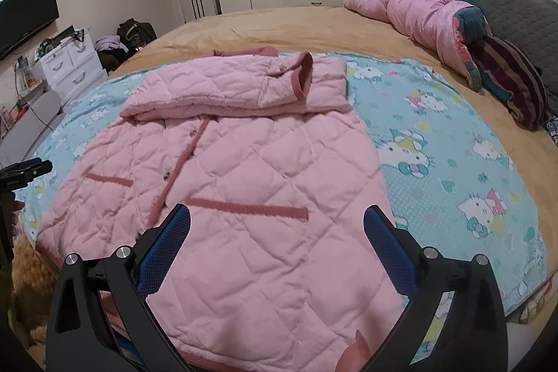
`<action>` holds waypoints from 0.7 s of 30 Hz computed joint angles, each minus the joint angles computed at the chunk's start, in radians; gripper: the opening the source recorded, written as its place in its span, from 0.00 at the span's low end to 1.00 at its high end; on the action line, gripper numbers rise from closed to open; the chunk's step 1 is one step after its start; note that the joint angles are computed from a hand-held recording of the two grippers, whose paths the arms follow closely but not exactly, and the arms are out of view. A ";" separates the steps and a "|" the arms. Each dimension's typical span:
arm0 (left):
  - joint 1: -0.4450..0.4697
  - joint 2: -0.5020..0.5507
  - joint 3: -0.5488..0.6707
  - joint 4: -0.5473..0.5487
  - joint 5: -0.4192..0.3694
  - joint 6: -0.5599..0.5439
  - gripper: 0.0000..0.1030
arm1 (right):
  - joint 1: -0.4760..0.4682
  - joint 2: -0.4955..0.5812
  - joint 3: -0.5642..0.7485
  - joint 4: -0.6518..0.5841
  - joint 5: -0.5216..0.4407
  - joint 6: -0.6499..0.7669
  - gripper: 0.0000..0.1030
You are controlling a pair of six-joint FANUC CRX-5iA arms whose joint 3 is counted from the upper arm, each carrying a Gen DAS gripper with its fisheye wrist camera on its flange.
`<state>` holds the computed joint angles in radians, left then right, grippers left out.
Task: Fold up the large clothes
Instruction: 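Move both tools down to the ribbed hem of the jacket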
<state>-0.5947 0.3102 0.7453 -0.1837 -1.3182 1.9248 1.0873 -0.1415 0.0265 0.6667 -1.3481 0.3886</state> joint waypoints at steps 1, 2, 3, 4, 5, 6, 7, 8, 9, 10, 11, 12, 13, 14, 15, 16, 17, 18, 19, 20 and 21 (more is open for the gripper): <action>0.004 -0.011 -0.023 0.000 0.002 -0.002 0.92 | 0.002 -0.005 -0.006 -0.007 -0.009 0.001 0.96; 0.009 -0.024 -0.049 0.002 0.007 0.000 0.92 | 0.002 -0.010 -0.010 -0.014 -0.011 0.002 0.96; 0.016 -0.038 -0.079 0.011 0.015 0.004 0.92 | 0.002 -0.016 -0.016 -0.022 -0.012 0.001 0.96; 0.020 -0.046 -0.097 0.016 0.017 0.009 0.92 | 0.003 -0.023 -0.023 -0.030 -0.016 -0.002 0.96; 0.026 -0.060 -0.124 0.021 0.021 0.017 0.92 | 0.004 -0.030 -0.031 -0.037 -0.020 -0.006 0.96; 0.031 -0.071 -0.147 0.024 0.021 0.024 0.92 | 0.006 -0.037 -0.039 -0.041 -0.024 -0.011 0.96; 0.035 -0.078 -0.162 0.028 0.019 0.028 0.92 | 0.007 -0.042 -0.044 -0.045 -0.028 -0.015 0.96; 0.040 -0.088 -0.182 0.032 0.020 0.031 0.92 | 0.007 -0.047 -0.049 -0.048 -0.031 -0.017 0.96; 0.045 -0.097 -0.199 0.034 0.018 0.033 0.92 | 0.008 -0.054 -0.056 -0.052 -0.036 -0.023 0.96; 0.047 -0.102 -0.209 0.035 0.015 0.033 0.92 | 0.007 -0.059 -0.062 -0.055 -0.039 -0.025 0.96; 0.050 -0.109 -0.223 0.039 0.015 0.034 0.92 | 0.009 -0.064 -0.067 -0.057 -0.043 -0.028 0.96; 0.054 -0.117 -0.236 0.045 0.015 0.033 0.92 | 0.010 -0.068 -0.072 -0.059 -0.047 -0.030 0.96; 0.060 -0.126 -0.253 0.059 0.018 0.029 0.92 | 0.010 -0.073 -0.077 -0.062 -0.054 -0.031 0.96; 0.067 -0.135 -0.271 0.074 0.023 0.024 0.92 | 0.011 -0.076 -0.081 -0.061 -0.062 -0.036 0.96; 0.070 -0.142 -0.284 0.084 0.023 0.018 0.92 | 0.011 -0.083 -0.088 -0.061 -0.070 -0.044 0.96; 0.070 -0.144 -0.288 0.087 0.021 0.015 0.92 | 0.012 -0.087 -0.092 -0.063 -0.075 -0.047 0.96; 0.069 -0.148 -0.294 0.089 0.020 0.013 0.92 | 0.013 -0.092 -0.097 -0.064 -0.080 -0.052 0.96; 0.069 -0.151 -0.299 0.093 0.019 0.007 0.92 | 0.014 -0.097 -0.101 -0.067 -0.088 -0.055 0.96; 0.068 -0.153 -0.304 0.098 0.016 -0.002 0.92 | 0.014 -0.099 -0.102 -0.071 -0.094 -0.055 0.96; 0.065 -0.154 -0.307 0.099 0.011 -0.010 0.92 | 0.016 -0.102 -0.104 -0.076 -0.100 -0.056 0.96; 0.061 -0.154 -0.309 0.100 0.005 -0.014 0.92 | 0.019 -0.107 -0.107 -0.083 -0.105 -0.055 0.96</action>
